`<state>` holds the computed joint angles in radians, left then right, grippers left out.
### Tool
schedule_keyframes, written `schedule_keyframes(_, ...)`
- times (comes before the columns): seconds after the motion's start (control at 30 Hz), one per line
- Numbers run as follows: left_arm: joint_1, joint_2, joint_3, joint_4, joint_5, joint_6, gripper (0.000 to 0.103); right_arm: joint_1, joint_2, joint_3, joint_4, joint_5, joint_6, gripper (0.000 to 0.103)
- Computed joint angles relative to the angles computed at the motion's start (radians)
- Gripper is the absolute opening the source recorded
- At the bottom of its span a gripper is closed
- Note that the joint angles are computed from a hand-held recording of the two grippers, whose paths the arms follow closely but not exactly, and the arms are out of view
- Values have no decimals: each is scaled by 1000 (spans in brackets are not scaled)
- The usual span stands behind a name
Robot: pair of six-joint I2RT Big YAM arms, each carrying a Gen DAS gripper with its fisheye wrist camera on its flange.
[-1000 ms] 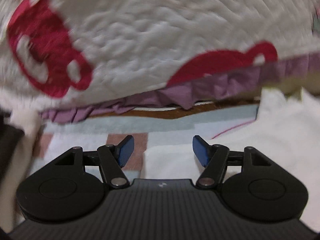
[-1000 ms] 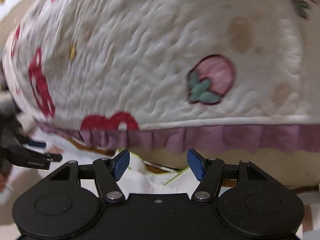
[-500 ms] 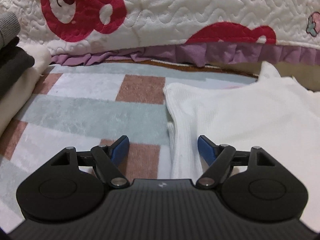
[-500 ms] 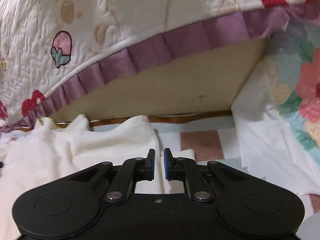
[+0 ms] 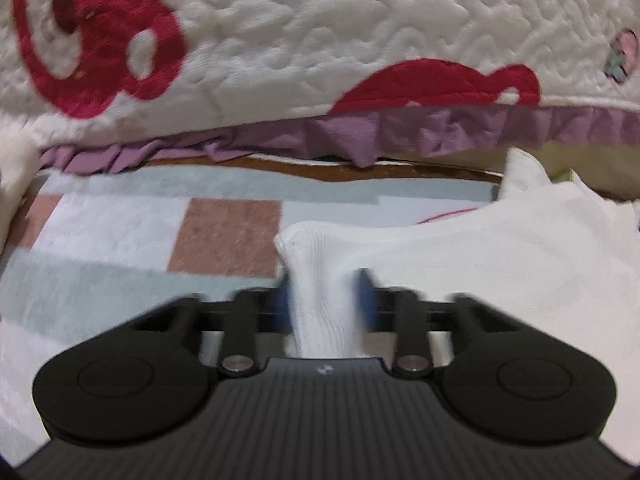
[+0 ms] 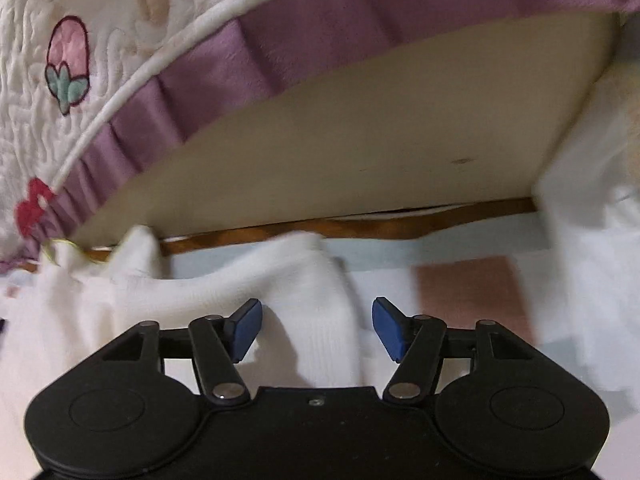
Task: Fold clothes
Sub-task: 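Pinch the folded shirt edge with the left gripper while the right gripper pinches it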
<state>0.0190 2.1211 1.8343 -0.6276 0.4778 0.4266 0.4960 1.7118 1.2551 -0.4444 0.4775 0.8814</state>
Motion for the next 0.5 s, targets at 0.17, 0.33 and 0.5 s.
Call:
schedule_keyframes(0.17, 0, -63, -95, 149, 12, 10, 4, 68, -29, 30, 16, 248, -163, 4)
schedule_keyframes(0.33, -17, -60, -102, 195, -26, -8, 5, 69, -61, 33, -193, 377, -20, 2)
schedule_keyframes(0.5, -47, -74, -146, 230, -222, 21, 21, 55, -65, 10, -338, 352, 163, 19)
